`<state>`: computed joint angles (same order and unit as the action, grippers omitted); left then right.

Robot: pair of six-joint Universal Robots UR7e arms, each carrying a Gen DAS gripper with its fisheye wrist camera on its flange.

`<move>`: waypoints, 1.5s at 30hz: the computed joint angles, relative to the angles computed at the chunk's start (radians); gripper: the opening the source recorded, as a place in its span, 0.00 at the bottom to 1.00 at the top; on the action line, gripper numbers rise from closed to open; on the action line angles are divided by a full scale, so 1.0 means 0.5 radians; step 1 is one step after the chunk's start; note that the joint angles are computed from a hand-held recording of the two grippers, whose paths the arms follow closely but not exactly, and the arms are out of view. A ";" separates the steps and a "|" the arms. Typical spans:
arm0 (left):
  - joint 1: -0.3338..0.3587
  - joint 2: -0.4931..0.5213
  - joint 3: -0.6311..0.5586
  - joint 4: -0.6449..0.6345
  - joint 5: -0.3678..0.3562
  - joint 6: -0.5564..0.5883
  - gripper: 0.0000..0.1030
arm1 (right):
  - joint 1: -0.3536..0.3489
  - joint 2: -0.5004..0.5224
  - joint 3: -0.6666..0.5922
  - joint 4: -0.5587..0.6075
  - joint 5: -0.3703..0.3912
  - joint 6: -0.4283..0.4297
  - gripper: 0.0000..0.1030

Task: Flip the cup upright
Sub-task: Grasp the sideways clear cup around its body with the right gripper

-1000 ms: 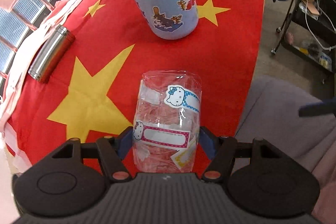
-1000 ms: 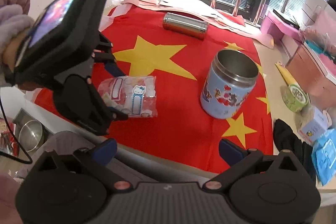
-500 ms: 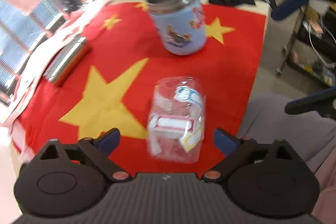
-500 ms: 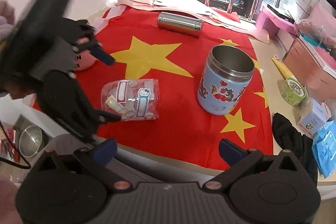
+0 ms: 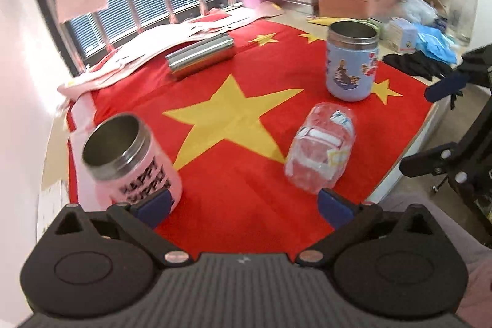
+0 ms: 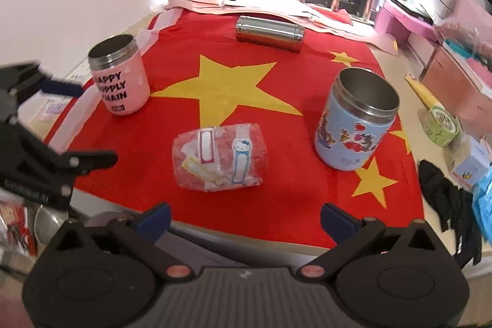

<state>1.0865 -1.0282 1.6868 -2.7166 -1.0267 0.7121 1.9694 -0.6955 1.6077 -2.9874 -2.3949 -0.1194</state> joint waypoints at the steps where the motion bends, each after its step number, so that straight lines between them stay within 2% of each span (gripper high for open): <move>1: 0.007 0.000 0.003 -0.017 0.007 -0.015 1.00 | 0.003 0.019 -0.029 0.022 -0.005 0.062 1.00; 4: 0.034 -0.018 0.021 -0.067 0.009 -0.096 1.00 | -0.005 0.054 -0.087 0.021 0.039 0.262 1.00; 8: 0.068 -0.021 0.023 -0.114 0.010 -0.199 1.00 | -0.035 0.085 -0.190 0.152 0.111 0.709 1.00; 12: 0.079 -0.016 0.025 -0.144 0.062 -0.235 1.00 | -0.078 0.142 -0.365 0.421 0.182 1.201 1.00; 18: 0.095 -0.008 -0.003 -0.103 0.039 -0.218 1.00 | -0.113 0.269 -0.590 0.669 0.135 1.653 0.99; 22: 0.116 0.007 -0.029 -0.064 0.002 -0.143 1.00 | -0.139 0.343 -0.704 0.788 0.073 2.027 0.96; 26: 0.136 0.036 -0.069 -0.028 -0.008 -0.062 1.00 | -0.137 0.434 -0.871 0.998 -0.015 2.162 0.95; 28: 0.146 0.045 -0.087 -0.019 -0.026 -0.037 1.00 | -0.135 0.466 -0.926 1.075 -0.056 2.216 0.91; 30: 0.159 0.055 -0.109 -0.002 -0.043 -0.022 1.00 | -0.139 0.483 -0.962 1.143 -0.083 2.251 0.87; 33: 0.177 0.071 -0.146 0.038 -0.072 0.000 1.00 | -0.153 0.483 -0.973 1.172 -0.071 2.206 0.72; 36: 0.189 0.089 -0.185 0.085 -0.086 0.015 1.00 | -0.165 0.458 -0.917 1.043 0.003 1.965 0.71; 39: 0.195 0.097 -0.200 0.102 -0.096 0.022 1.00 | -0.157 0.445 -0.879 0.948 -0.009 1.731 0.70; 42: 0.196 0.094 -0.201 0.117 -0.107 0.021 1.00 | -0.139 0.422 -0.842 0.837 -0.045 1.400 0.70; 45: 0.197 0.088 -0.200 0.139 -0.105 0.010 1.00 | -0.124 0.377 -0.821 0.862 -0.006 1.054 0.70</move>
